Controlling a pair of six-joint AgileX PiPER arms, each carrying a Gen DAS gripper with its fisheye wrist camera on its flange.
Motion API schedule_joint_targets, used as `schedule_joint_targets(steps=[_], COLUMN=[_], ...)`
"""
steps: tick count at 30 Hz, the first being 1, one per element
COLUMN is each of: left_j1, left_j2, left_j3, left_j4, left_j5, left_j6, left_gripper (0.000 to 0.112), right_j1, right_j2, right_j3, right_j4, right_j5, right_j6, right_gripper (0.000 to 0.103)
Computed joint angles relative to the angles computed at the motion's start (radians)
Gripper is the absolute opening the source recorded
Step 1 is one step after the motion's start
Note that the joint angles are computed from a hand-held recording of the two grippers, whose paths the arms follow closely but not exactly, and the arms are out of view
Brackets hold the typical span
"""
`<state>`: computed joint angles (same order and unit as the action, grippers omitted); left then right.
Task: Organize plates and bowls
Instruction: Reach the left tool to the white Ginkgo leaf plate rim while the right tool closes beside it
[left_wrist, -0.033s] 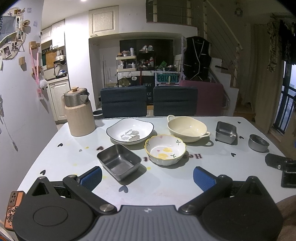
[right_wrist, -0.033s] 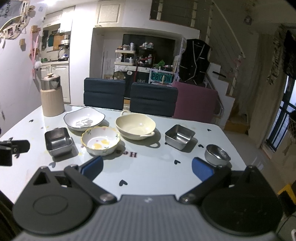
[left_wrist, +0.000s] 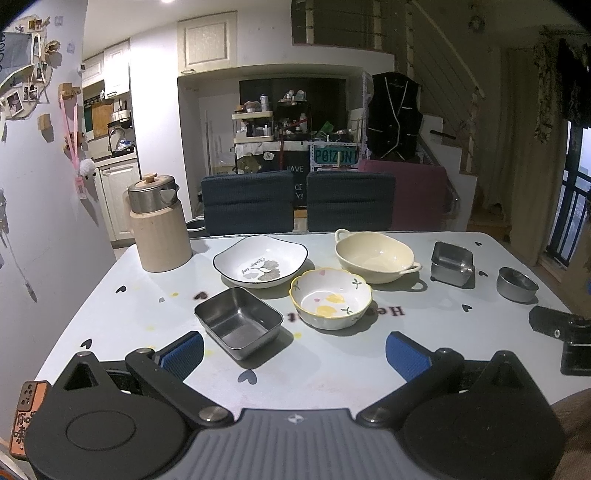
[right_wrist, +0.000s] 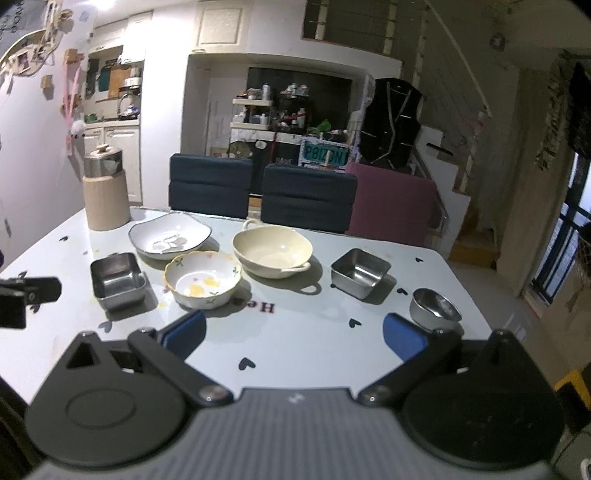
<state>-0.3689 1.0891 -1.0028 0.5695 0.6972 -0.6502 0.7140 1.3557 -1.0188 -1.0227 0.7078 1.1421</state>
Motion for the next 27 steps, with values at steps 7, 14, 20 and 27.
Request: schedule_joint_targets(steps=[7,14,20,27], left_j1=[0.009,0.07,0.121,0.165], left_j2=[0.038,0.148,0.295,0.464], left_j3=[-0.051,-0.149,-0.307,-0.492], left_j4=[-0.03,-0.007,0.012,0.049], left_j5=[0.032,0.0,0.035,0.061], left_j6=[0.039,0.042,-0.003,-0.066], left_gripper=[0.103,0.103,0.103,0.103], right_j1=[-0.068,-0.144,-0.222,-0.296], right_j2=[0.03,0.109,0.219,0.401], right_j3=[-0.089,-0.18,-0.318,-0.557], right_j4=[0.154,0.26,0.362,0.547], right_j5=[-0.067,-0.168,-0.257,-0.306], right_j6=[-0.23,-0.409,-0.57,-0.776], right_gripper=[0.103,0.103,0.103,0.103])
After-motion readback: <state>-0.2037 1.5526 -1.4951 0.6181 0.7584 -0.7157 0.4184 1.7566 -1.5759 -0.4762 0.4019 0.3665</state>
